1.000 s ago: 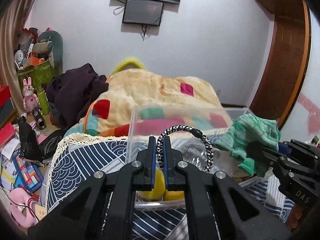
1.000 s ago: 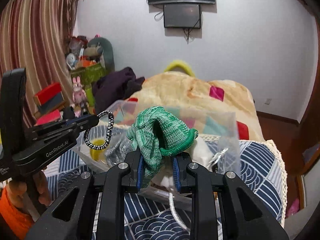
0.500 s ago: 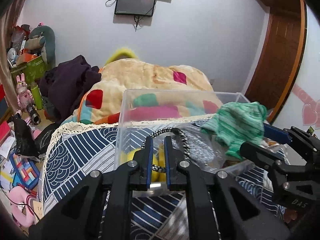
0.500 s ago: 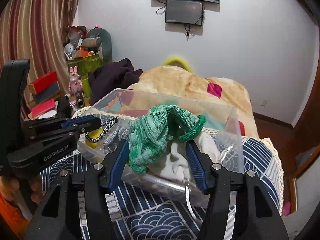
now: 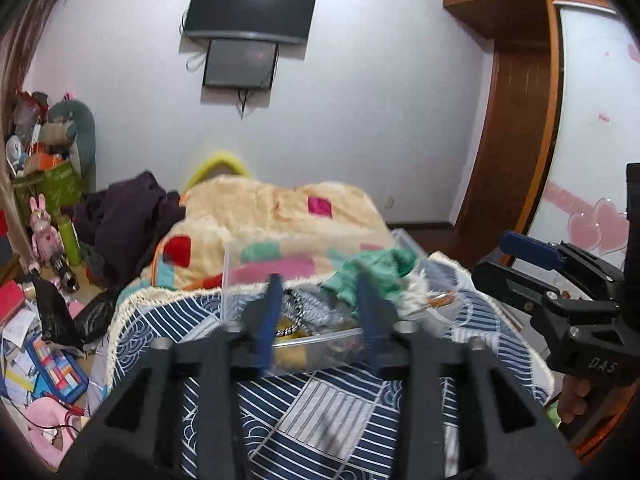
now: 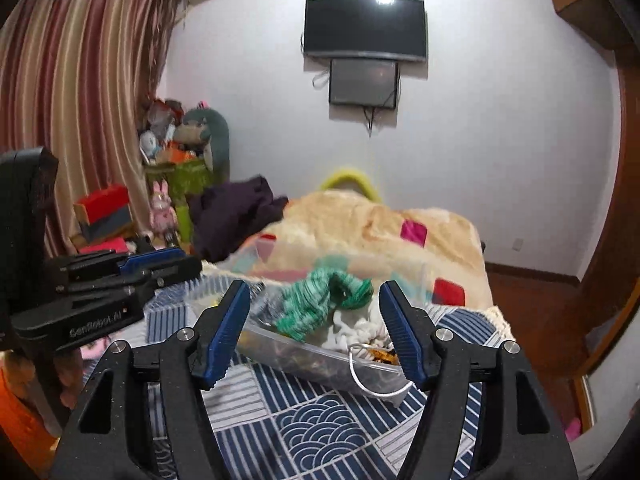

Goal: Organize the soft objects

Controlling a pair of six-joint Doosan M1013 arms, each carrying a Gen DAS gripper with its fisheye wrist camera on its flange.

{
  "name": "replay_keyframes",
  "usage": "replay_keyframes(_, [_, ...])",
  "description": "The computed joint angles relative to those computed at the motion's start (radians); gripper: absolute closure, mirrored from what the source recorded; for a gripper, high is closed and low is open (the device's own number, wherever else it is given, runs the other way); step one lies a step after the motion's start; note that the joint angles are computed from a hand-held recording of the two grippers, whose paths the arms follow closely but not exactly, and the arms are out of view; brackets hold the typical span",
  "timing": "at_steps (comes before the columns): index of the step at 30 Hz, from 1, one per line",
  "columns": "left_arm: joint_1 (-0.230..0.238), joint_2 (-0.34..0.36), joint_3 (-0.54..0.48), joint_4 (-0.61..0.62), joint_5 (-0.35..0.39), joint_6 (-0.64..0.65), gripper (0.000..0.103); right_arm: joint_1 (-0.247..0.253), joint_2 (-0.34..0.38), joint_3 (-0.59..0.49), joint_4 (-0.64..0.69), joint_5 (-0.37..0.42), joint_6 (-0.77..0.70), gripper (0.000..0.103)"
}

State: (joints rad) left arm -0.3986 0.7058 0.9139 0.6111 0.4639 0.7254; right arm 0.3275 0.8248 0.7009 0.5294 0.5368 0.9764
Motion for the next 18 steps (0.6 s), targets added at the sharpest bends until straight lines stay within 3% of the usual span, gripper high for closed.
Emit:
replay_keyframes(5, [-0.022,-0.063,0.092,0.214,-0.054,-0.187,0.041,-0.004,-0.056,0.093,0.107,-0.059,-0.089,0.030])
replay_keyframes(7, [-0.030,-0.085,0.126,0.300,-0.068,-0.266,0.036,-0.003,-0.074,0.126,0.139,-0.087,-0.115,0.021])
replay_keyframes(11, [-0.042,-0.115,0.172,0.387,-0.082,-0.347,0.023,-0.003,-0.099,0.175,0.192,-0.126,-0.159,0.019])
replay_keyframes(18, [-0.066,-0.141,0.228,0.547,-0.070,-0.500,0.006,-0.001,-0.130,0.250,0.325,-0.189,-0.277,0.002])
